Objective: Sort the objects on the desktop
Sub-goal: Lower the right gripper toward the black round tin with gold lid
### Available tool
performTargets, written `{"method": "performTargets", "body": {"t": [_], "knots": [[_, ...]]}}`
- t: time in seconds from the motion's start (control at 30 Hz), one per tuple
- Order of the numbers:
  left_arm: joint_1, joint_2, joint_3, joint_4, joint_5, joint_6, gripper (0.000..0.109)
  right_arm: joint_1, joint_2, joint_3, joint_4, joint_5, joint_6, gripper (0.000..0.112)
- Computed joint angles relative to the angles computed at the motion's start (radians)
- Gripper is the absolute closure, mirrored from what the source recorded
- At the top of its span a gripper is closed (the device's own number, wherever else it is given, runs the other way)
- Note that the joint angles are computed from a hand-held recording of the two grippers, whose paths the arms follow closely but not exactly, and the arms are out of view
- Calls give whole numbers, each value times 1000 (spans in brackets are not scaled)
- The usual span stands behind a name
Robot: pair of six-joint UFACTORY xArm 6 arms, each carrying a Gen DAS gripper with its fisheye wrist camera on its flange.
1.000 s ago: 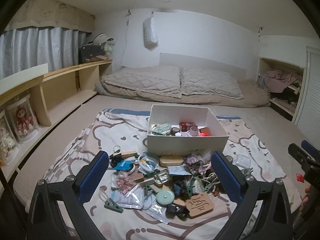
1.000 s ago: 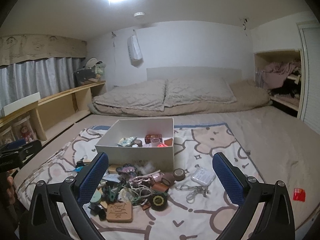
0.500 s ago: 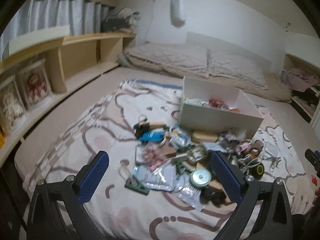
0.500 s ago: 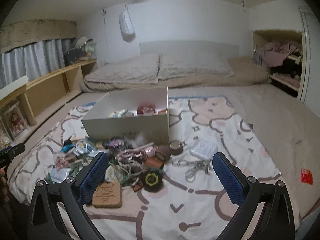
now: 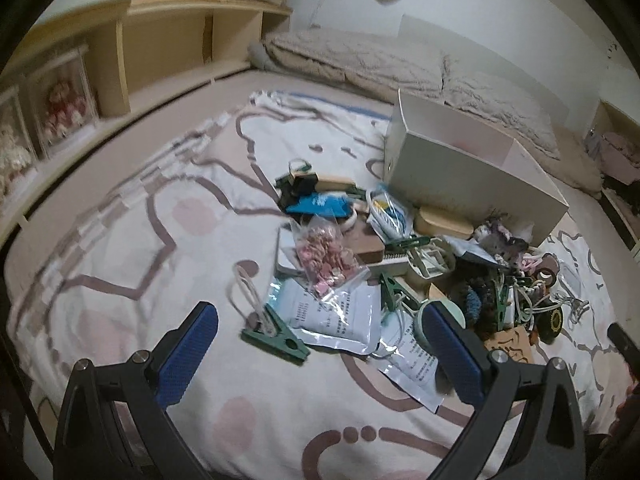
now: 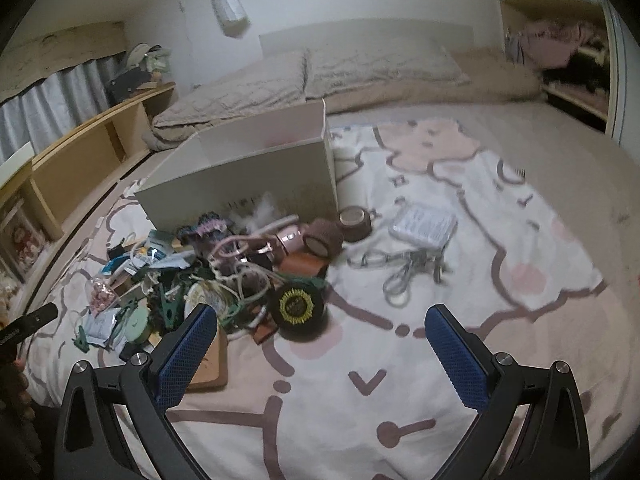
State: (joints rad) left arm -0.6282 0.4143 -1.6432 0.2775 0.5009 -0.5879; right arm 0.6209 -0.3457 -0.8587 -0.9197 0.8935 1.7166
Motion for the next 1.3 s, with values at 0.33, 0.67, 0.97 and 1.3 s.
{"method": "performTargets", "body": {"t": [0.33,0.67,0.97,1.3], "knots": [[31,148,-178,-145,122,140,6,-61,10,63,61,-123,-6,9],[73,160,-143,-571,59,386,6,-130,49,92,100,-240,8,9],[48,121,-86,-698,70,515,6,-157,53,114,142,-282,-18,9],[31,47,42,-564,-42,390,6,-167,139,36,163,-214,-160,9]]}}
